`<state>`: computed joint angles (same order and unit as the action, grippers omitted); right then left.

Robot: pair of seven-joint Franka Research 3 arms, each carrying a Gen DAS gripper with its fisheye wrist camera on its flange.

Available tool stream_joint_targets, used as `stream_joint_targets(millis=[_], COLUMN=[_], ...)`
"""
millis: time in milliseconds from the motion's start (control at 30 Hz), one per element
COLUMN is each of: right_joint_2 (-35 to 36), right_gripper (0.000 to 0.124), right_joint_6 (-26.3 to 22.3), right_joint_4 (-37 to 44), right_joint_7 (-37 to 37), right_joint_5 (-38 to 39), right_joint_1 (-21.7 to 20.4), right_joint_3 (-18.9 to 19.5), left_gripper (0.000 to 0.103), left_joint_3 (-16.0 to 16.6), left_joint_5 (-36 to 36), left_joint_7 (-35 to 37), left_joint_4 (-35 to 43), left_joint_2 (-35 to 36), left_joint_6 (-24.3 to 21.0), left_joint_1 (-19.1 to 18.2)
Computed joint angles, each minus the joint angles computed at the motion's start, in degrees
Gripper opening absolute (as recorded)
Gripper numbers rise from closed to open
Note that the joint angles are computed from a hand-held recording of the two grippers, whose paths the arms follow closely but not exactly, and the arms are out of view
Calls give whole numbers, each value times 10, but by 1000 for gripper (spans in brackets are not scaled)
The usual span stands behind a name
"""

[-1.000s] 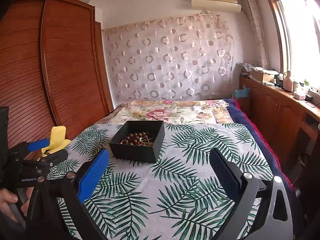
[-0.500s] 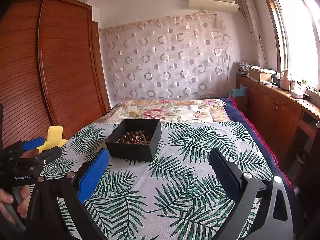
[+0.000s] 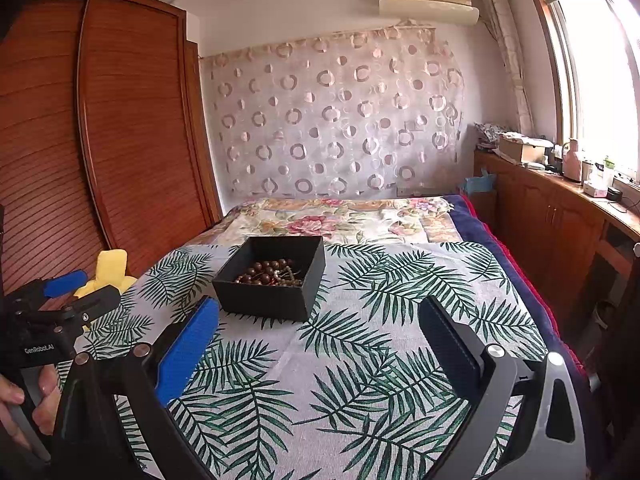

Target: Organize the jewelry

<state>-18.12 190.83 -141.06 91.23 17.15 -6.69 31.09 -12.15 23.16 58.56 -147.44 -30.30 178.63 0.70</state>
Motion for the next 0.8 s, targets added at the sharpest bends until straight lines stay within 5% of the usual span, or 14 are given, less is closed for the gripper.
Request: stream_joint_targets(millis=[800], right_joint_2=[3], right_gripper=[101], right_joint_6=[6], right_joint_4=[-1], right_joint_7=[-1], right_joint_5=[5], right_joint_1=[-10], right_joint_3=[13], left_gripper=[96], left_joint_3=[3], left_joint_5=[0], left_joint_7=[6], left_joint_4=[-3], left_joint_2=[-15], left_joint_6=[3], left_joint_1=[-3])
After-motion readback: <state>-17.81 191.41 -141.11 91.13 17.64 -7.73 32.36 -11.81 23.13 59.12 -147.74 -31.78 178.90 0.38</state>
